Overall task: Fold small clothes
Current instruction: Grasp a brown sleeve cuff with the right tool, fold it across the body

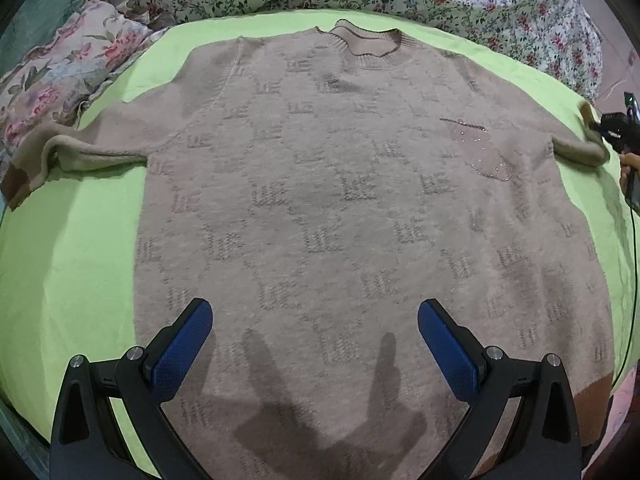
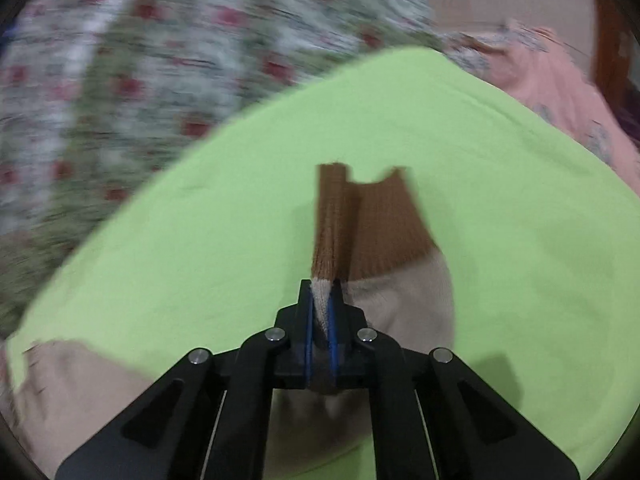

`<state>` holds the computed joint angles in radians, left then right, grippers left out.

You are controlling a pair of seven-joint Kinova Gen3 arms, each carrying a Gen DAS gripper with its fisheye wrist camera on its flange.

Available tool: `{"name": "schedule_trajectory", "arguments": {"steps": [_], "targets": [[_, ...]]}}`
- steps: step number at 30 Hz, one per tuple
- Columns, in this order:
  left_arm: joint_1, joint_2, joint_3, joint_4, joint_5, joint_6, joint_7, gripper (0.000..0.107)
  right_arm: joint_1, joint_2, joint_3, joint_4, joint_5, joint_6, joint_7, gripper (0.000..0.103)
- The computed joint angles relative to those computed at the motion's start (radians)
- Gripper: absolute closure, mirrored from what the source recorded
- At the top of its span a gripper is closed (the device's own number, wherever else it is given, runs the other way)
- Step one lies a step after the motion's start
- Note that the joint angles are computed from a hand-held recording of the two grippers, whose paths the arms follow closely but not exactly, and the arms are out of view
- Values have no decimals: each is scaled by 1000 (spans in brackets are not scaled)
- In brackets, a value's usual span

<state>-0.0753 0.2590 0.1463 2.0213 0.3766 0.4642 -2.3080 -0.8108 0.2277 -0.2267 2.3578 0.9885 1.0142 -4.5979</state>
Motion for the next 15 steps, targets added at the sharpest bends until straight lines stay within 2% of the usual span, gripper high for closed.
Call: {"name": "schedule_trajectory", "arguments": {"steps": [4,6,9,11,14,15], "targets": [[-47,-5,29,12,68,9,-74,5,-77,13,-31,-115,157,65,45,96],[-65,-14,24,21,121,22,-135,5,-50,34,-68,-176,239,52,77,96],[-149,-16,53,25,235,62,-257,5,-54,86,-41,-298,361,-22,139,96],[-175,-11,35,15,304,103,-318,5,-75,137,7,-390,428,-99,174,96],[-208,3,2,-8,382,160,-381,5,-42,222,21,-529,534,-221,255,96],[-207,7,-12,-17,391,169,-384,5,-17,252,3,-572,559,-247,285,96]]}}
